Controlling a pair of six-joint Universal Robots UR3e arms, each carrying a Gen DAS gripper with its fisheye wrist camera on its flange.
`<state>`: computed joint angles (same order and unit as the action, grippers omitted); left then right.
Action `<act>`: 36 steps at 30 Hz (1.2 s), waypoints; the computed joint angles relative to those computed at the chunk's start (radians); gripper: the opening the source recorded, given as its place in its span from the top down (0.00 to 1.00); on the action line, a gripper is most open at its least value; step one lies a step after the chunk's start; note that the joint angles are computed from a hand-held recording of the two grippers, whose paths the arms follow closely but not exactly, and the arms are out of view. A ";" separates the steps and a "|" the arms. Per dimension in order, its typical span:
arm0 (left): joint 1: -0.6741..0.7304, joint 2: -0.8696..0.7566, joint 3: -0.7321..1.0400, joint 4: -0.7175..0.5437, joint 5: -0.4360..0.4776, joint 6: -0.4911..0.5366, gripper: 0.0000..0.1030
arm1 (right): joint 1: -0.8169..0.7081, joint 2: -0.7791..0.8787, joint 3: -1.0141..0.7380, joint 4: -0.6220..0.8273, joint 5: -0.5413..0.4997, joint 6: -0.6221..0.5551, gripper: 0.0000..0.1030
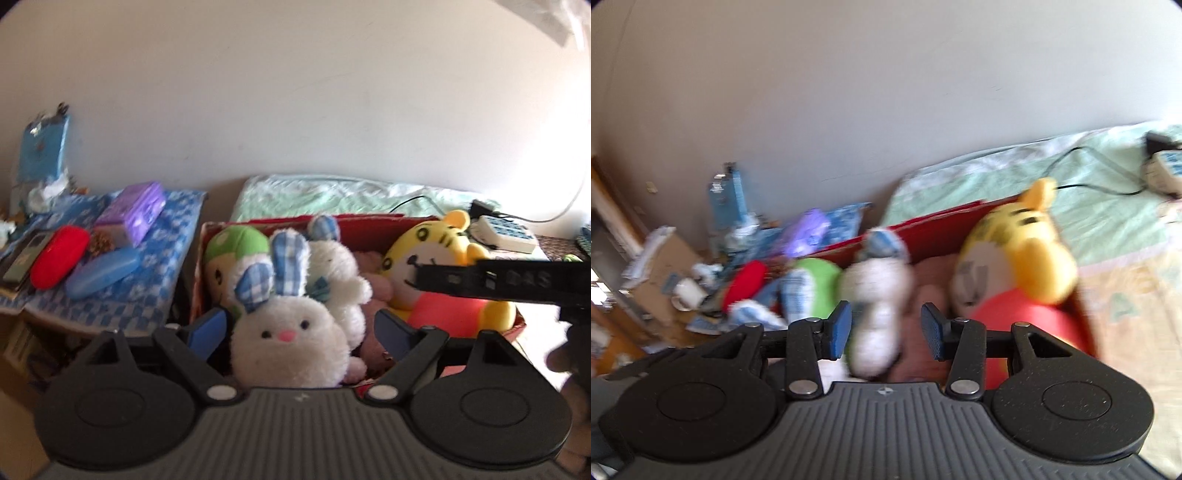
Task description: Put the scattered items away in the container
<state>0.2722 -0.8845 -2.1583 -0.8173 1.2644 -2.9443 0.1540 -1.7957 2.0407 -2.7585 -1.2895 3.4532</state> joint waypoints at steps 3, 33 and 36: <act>-0.162 -0.115 0.057 0.075 0.203 -0.117 0.08 | 0.008 -0.026 -0.006 0.054 -0.070 0.004 0.54; -0.751 -0.483 0.603 -0.487 0.812 -0.773 0.02 | -0.248 -0.391 -0.079 0.656 0.034 -0.317 0.09; -0.748 -0.497 0.656 -0.547 0.831 -0.793 0.02 | -0.253 -0.351 -0.140 0.722 0.041 -0.335 0.08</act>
<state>-0.4753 -1.3816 -1.5021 -1.3644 2.0956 -3.7377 -0.0989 -2.1462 1.9012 -2.0368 -1.2482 3.1184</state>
